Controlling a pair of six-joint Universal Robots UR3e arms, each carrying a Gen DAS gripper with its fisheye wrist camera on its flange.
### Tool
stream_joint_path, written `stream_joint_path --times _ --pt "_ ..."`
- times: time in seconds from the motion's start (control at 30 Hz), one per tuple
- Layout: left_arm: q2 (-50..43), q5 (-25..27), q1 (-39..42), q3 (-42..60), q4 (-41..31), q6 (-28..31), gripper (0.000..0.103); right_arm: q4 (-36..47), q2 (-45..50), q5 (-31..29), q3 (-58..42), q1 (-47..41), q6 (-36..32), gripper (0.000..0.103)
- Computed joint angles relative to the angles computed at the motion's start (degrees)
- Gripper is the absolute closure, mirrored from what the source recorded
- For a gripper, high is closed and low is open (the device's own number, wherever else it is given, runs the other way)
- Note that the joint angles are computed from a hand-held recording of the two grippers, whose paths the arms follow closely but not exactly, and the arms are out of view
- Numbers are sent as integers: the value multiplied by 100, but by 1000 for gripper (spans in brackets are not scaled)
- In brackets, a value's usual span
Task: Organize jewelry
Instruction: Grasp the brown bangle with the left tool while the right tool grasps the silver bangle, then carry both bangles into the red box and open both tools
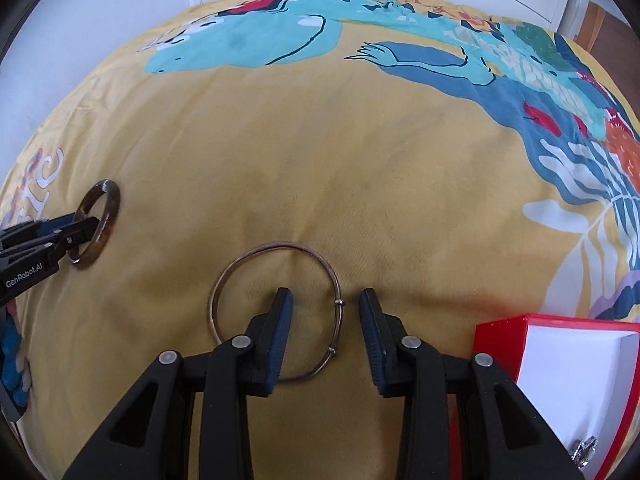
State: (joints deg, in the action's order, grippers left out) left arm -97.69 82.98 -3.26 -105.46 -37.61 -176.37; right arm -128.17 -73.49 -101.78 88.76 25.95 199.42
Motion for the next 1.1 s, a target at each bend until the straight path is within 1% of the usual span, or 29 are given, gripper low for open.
stream_joint_path --times 0.03,0.07,0.1,0.3,0.43,0.6,0.7,0.8,0.9,0.97,1.1 --pt "3 50 -19 -5 18 -14 92 27 32 -37 -42 23 -8 86" --pt "35 16 -1 -34 18 -25 95 50 74 -56 -95 28 -16 91" --pt "91 -36 22 -74 14 -31 95 61 101 -64 -133 38 -24 97" --pt "503 108 -53 -209 -92 -188 95 -150 -122 6 -51 145 -17 97" --pt "728 228 -156 -13 -335 -263 95 -259 -451 -18 -50 259 -13 97" --pt "817 407 -616 497 -667 -415 95 -130 -1256 -130 105 233 19 97" --pt "663 434 -1116 1023 -887 -701 95 128 -1900 -223 317 57 -73 97" --pt "351 449 -1676 1566 -1017 -1004 95 518 -2833 -343 763 -375 -267 97" --pt "-267 489 -2461 2394 -1154 -1345 95 918 -3707 -322 1261 -1024 -582 97" --pt "-726 513 -2893 2979 -1266 -1541 95 1177 -4363 -229 1711 -1658 -930 97" --pt "-1815 572 -3640 4300 -1594 -1838 95 1428 -5224 202 2424 -2862 -1692 97"
